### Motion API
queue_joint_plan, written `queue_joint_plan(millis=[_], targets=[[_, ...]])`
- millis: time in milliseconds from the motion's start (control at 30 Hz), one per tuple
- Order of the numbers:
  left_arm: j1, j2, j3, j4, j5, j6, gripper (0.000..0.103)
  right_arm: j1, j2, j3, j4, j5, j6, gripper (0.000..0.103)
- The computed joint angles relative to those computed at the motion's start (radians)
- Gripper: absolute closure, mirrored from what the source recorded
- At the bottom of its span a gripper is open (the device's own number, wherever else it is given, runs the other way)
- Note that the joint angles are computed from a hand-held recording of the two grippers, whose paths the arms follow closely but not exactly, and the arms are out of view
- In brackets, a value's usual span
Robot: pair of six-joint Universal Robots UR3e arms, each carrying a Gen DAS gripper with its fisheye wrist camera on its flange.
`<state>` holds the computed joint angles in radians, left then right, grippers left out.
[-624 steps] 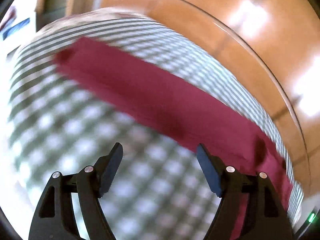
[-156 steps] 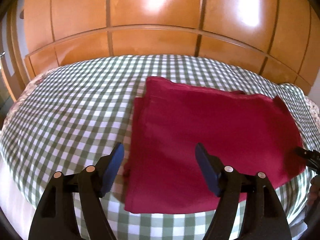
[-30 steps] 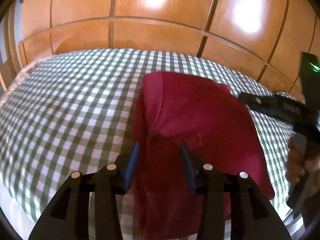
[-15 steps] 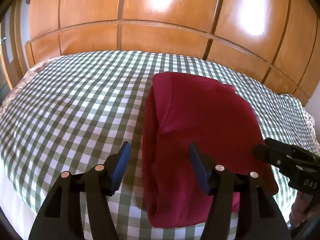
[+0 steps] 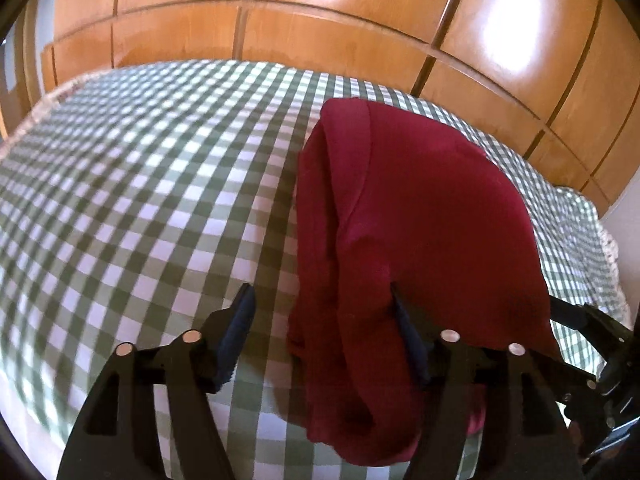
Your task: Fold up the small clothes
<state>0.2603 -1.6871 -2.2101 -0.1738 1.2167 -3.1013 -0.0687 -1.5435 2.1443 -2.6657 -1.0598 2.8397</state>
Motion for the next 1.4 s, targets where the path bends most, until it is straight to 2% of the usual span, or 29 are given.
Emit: queue_joint_plan(millis=[33,100,133,200,300,467,533,600,667,733,767,867,933,967,1100,1200,1267,1333,1367,1400], targets=[[0.039,-0.002,-0.017,0.001,-0.064,0.023,0.034,-0.017,-0.003,0.006,0.006,0.026,-0.008,0.002],[0.080,-0.014,-0.012,-0.030,-0.130,0.060,0.033,-0.070,-0.015,0.015,0.044,0.104,-0.044,0.002],[0.110,-0.016,-0.017,-0.047,-0.180,0.083,0.033,-0.108,-0.022,0.001,0.112,0.154,-0.076,0.002],[0.134,-0.021,-0.011,-0.078,-0.221,0.113,0.032,-0.155,-0.027,-0.021,0.187,0.203,-0.092,0.002],[0.156,-0.025,-0.018,-0.085,-0.259,0.127,0.032,-0.239,0.019,-0.070,0.270,0.279,-0.031,0.002],[0.175,-0.037,-0.028,-0.073,-0.301,0.141,0.033,-0.269,0.220,-0.184,0.189,0.318,0.112,0.002],[0.194,-0.028,-0.034,-0.097,-0.332,0.156,0.037,-0.233,0.321,-0.281,0.210,0.323,0.121,0.008],[0.212,-0.025,-0.023,-0.157,-0.385,0.189,0.051,-0.206,0.382,-0.346,0.226,0.327,0.119,0.017],[0.215,-0.022,-0.015,-0.191,-0.406,0.215,0.052,-0.160,0.426,-0.418,0.254,0.317,0.117,0.034],[0.216,-0.026,-0.005,-0.213,-0.421,0.201,0.054,-0.140,0.395,-0.406,0.222,0.279,0.120,0.045],[0.232,-0.029,-0.017,-0.208,-0.458,0.198,0.054,-0.141,0.368,-0.388,0.217,0.276,0.109,0.053],[0.225,-0.001,-0.019,-0.234,-0.498,0.199,0.054,-0.168,0.250,-0.306,0.200,0.291,0.061,0.057],[0.193,-0.001,0.032,-0.307,-0.516,0.206,0.054,-0.205,0.163,-0.258,0.211,0.315,0.028,0.059],[0.155,-0.026,0.056,-0.277,-0.519,0.182,0.054,-0.241,0.112,-0.227,0.235,0.332,-0.007,0.059],[-0.063,-0.171,0.262,-0.194,-0.468,0.047,0.054,-0.446,-0.099,-0.112,0.370,0.390,-0.149,0.059],[-0.243,-0.324,0.553,-0.294,-0.418,0.013,0.054,-0.650,-0.202,-0.089,0.515,0.421,-0.262,0.059],[-0.359,-0.424,0.762,-0.371,-0.344,-0.020,0.054,-0.794,-0.220,-0.100,0.615,0.435,-0.337,0.059],[-0.463,-0.533,0.972,-0.438,-0.257,-0.025,0.054,-0.881,-0.197,-0.100,0.614,0.419,-0.345,0.059],[-0.534,-0.598,1.076,-0.438,-0.167,-0.047,0.054,-0.920,-0.170,-0.096,0.585,0.397,-0.332,0.059],[-0.580,-0.650,1.181,-0.492,-0.099,-0.041,0.054,-0.939,-0.147,-0.091,0.548,0.376,-0.315,0.058]])
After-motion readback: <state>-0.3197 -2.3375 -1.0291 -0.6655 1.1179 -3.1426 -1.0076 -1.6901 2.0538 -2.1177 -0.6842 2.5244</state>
